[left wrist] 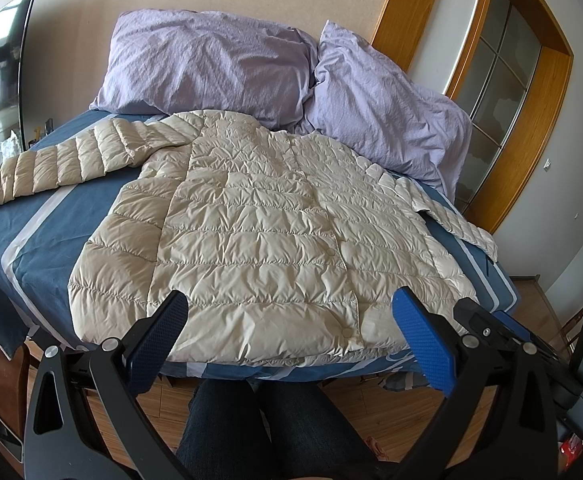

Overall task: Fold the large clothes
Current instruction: 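Grasp the jacket sleeve cuff with the right gripper and lift it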

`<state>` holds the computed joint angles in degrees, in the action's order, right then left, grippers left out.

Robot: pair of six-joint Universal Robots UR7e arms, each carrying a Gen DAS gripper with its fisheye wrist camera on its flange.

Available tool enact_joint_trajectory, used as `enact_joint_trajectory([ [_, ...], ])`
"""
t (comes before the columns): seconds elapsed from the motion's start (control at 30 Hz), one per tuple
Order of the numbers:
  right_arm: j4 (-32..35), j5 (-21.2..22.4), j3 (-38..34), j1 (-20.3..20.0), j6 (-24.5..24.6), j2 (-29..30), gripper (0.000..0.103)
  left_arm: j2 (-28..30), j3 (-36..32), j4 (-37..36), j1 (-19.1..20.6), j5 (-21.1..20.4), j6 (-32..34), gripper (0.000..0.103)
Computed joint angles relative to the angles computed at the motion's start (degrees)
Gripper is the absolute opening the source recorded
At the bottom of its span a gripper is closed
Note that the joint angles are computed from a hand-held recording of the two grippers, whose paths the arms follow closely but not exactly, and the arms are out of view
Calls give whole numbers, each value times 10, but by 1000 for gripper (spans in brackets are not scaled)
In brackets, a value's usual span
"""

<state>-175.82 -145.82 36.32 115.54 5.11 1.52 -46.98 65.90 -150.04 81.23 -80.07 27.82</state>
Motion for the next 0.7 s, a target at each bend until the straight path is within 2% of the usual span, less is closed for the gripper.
enact_joint_trajectory([
  [0.2, -1, -6, -22, -5, -7, 9, 101, 4, -3, -2, -1, 9, 2, 102],
  [0.4, 37, -6, -67, -20, -10, 15, 101, 45, -68, 15, -7, 29, 8, 102],
  [0.6, 122, 12, -141, -49, 12, 24, 101, 122, -193, 53, -12, 62, 24, 102],
  [0.7, 162, 6, -194, -67, 18, 35, 101, 181, -299, 106, -14, 83, 33, 102],
])
